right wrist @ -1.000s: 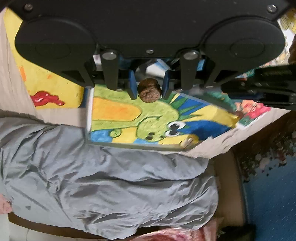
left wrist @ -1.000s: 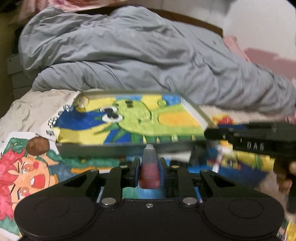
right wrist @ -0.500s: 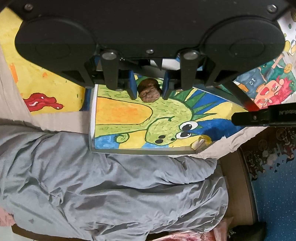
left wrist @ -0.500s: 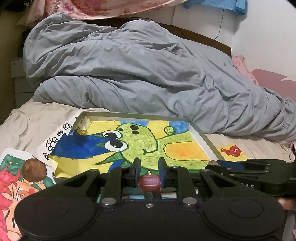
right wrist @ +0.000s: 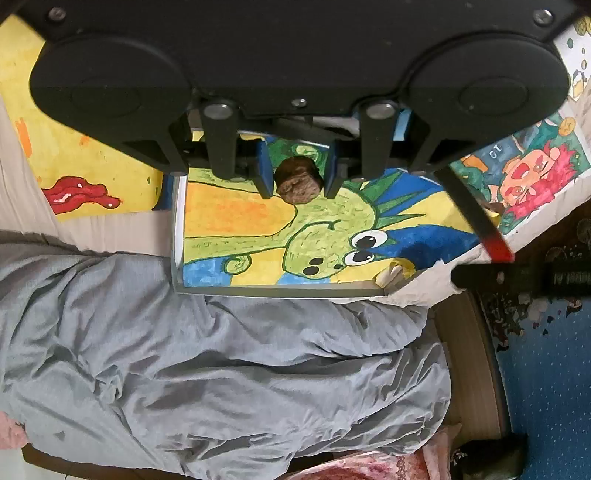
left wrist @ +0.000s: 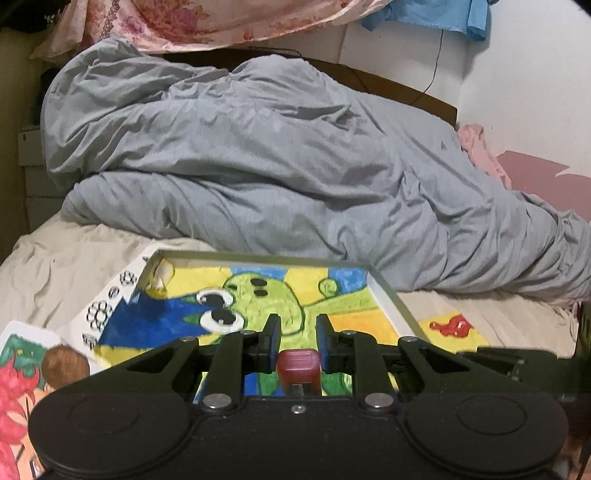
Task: Organize rigid objects
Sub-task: 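Carry the mauve tube and walnut into the grey tray and open both tools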
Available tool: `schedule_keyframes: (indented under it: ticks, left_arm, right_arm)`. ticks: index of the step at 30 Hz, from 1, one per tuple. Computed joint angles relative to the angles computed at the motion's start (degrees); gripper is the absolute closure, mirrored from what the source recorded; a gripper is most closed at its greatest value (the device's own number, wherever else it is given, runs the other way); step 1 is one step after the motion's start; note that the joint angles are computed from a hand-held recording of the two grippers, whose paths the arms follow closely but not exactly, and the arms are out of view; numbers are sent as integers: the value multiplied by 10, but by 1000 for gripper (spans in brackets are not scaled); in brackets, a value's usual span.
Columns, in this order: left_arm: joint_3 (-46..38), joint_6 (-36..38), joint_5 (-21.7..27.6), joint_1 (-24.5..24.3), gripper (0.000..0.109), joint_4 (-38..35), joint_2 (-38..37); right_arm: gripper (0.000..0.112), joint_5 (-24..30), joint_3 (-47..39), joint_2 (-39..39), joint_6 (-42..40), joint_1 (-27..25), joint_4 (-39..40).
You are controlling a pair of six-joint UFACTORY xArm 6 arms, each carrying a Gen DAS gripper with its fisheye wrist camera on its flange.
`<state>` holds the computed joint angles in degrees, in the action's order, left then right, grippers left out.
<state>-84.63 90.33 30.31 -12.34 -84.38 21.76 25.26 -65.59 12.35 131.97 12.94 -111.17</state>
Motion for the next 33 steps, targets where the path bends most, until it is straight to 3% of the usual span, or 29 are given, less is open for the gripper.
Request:
schedule_keyframes:
  ticks: [13, 23, 26, 31, 33]
  left_arm:
    - [-160, -65, -66, -47, 87, 17, 112]
    - [-178, -47, -113, -62, 86, -14, 156]
    - [-186, -85, -122, -63, 86, 20, 163]
    - [-188, -105, -145, -69, 78, 49, 164]
    - [-187, -113, -156, -71, 71, 61, 164]
  right_arm:
    - [91, -7, -49, 49, 13, -24, -10]
    - [90, -3, -61, 81, -28, -25, 40]
    - [90, 1, -62, 82, -43, -24, 52]
    - [66, -4, -62, 83, -46, -25, 55]
    - [63, -6, -62, 82, -46, -25, 54]
